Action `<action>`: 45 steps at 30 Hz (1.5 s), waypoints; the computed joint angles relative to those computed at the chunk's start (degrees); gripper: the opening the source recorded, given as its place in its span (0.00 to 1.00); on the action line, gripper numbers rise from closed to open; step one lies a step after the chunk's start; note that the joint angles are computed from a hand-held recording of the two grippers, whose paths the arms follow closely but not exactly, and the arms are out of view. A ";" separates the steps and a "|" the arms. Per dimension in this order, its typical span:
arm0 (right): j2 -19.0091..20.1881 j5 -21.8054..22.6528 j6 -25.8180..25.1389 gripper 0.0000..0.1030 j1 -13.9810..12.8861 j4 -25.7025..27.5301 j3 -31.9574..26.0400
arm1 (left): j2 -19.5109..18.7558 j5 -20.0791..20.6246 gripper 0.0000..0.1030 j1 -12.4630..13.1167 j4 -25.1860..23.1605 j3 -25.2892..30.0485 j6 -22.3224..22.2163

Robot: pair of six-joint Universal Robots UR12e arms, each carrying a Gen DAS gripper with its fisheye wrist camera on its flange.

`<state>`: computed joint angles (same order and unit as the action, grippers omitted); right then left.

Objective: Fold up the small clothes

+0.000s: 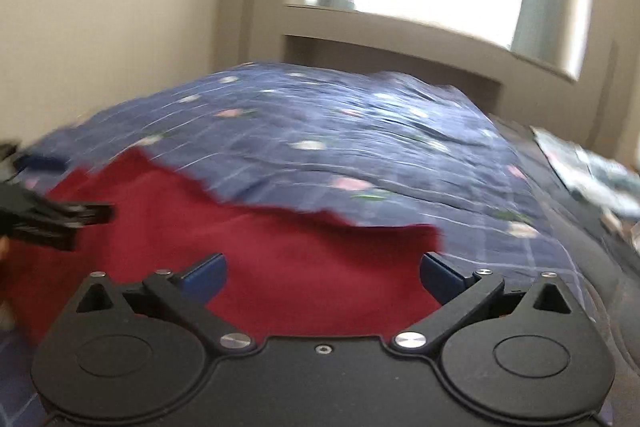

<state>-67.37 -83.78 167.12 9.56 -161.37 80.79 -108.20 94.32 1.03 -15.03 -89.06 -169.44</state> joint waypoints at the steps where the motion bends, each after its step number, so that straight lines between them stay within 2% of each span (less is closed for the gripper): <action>1: -0.03 -1.45 -2.36 0.99 0.97 -1.53 0.95 | -0.01 2.33 1.00 -0.40 0.05 -0.42 -0.39; 3: 0.32 -6.24 -6.73 0.99 2.87 -3.37 1.97 | -0.10 5.56 1.00 -0.54 0.40 -1.23 -2.68; 4: 0.67 -9.69 -8.68 0.99 3.74 -4.94 2.53 | 0.00 5.61 1.00 -0.16 -1.02 -1.23 -5.46; 7: 1.70 -17.57 -11.71 0.99 5.09 -11.46 4.66 | 0.66 -1.95 1.00 2.58 -6.02 -0.71 -13.83; 9: 1.87 -20.82 -8.16 0.99 4.76 -13.60 5.76 | 0.93 -4.10 1.00 3.29 -5.63 -1.24 -15.57; 13: 2.28 -26.42 4.69 0.99 4.03 -7.41 3.76 | 1.04 -2.14 1.00 2.58 -5.54 -1.51 -14.15; 16: 2.37 -25.19 8.91 0.99 3.39 -4.82 3.06 | 0.86 -2.91 1.00 3.06 -5.14 -1.49 -14.43; 20: 3.08 -27.38 5.81 0.99 4.23 -7.33 2.97 | 0.45 -2.63 1.00 2.96 -4.88 -1.15 -14.30; 24: 1.56 -26.42 3.64 0.99 4.85 -11.70 4.51 | 0.48 -2.83 1.00 3.03 -4.70 -1.26 -14.47; 27: 1.54 -21.43 2.54 0.99 5.31 -11.98 2.94 | 0.50 -2.76 1.00 3.00 -4.75 -1.25 -14.50; 30: 3.73 -12.92 1.66 0.99 4.76 -8.30 -1.43 | 0.50 -2.89 1.00 3.02 -4.66 -1.27 -14.63; 32: 6.06 -8.79 -0.81 0.99 4.48 -3.89 -5.30 | 0.54 -2.93 1.00 3.03 -4.61 -1.30 -14.72; 33: 7.28 -8.57 -2.36 0.99 4.67 -1.20 -7.37 | 0.54 -2.94 1.00 3.04 -4.64 -1.30 -14.72; 35: 9.49 -8.48 -6.16 0.99 4.97 0.11 -10.16 | 0.54 -2.91 1.00 3.04 -4.62 -1.31 -14.67; 38: 12.31 -13.08 -9.39 0.99 5.37 1.51 -13.20 | 0.53 -2.95 1.00 3.04 -4.57 -1.32 -14.69; 41: 13.24 -12.62 -3.62 0.99 4.14 3.50 -15.02 | 0.52 -2.85 1.00 3.00 -4.55 -1.32 -14.81; 43: 13.45 -14.81 -2.14 0.99 3.80 2.23 -14.97 | 0.51 -2.78 1.00 2.98 -4.55 -1.31 -14.76; 45: 13.12 -14.79 0.12 0.99 3.21 3.42 -14.83 | 0.52 -2.80 1.00 2.99 -4.52 -1.33 -14.80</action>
